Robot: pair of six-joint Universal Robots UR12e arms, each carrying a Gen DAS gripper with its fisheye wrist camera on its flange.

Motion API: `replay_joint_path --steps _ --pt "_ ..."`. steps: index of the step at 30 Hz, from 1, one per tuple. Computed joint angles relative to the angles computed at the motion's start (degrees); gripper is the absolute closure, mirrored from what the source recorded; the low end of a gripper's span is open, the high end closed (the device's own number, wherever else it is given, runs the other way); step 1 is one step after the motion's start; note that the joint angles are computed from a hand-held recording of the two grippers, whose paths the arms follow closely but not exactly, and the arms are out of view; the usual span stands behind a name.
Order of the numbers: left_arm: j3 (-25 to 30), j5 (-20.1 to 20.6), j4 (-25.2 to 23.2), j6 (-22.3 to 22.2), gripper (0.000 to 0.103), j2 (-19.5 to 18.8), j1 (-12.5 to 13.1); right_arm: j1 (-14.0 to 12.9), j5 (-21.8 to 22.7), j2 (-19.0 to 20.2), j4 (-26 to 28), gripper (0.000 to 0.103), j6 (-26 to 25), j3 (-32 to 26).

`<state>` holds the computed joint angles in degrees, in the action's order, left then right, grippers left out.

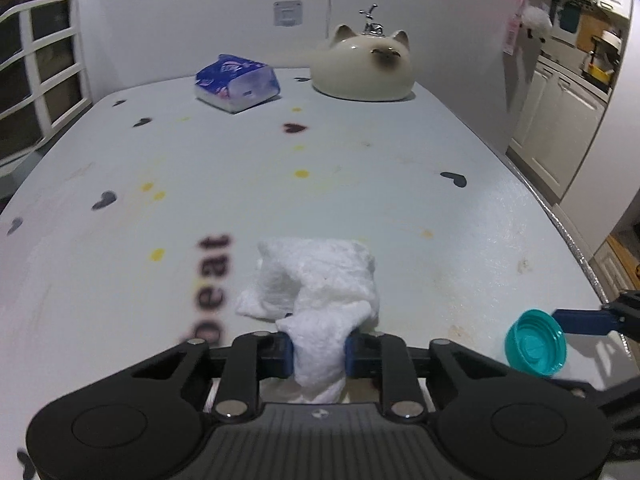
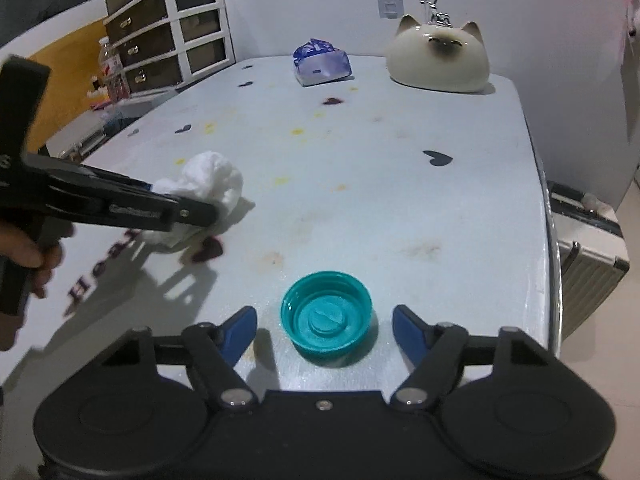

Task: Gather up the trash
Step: 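Close the left tool on the white tissue while the right tool grasps the teal bottle cap, then carry the tissue and teal cap with both tools over the wastebasket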

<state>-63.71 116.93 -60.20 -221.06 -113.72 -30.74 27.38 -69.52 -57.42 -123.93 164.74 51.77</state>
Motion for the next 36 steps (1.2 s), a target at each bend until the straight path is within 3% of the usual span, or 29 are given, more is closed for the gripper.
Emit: replay_joint_path --steps 1,3,14,36 --pt "-0.1 0.1 -0.3 -0.8 0.082 0.1 -0.2 0.1 -0.4 -0.1 -0.1 0.044 -0.1 0.1" --pt "-0.1 0.5 -1.1 -2.4 0.083 0.4 -0.8 0.0 -0.7 -0.3 0.2 0.053 -0.1 0.2" --pt "2.6 1.7 -8.1 -13.8 0.085 1.0 -5.2 -0.8 0.3 -5.5 4.1 0.054 0.8 5.5" --pt "15.4 12.5 -20.6 -26.9 0.085 -2.3 -16.8 -4.2 2.5 -19.8 1.1 0.054 1.3 17.7"
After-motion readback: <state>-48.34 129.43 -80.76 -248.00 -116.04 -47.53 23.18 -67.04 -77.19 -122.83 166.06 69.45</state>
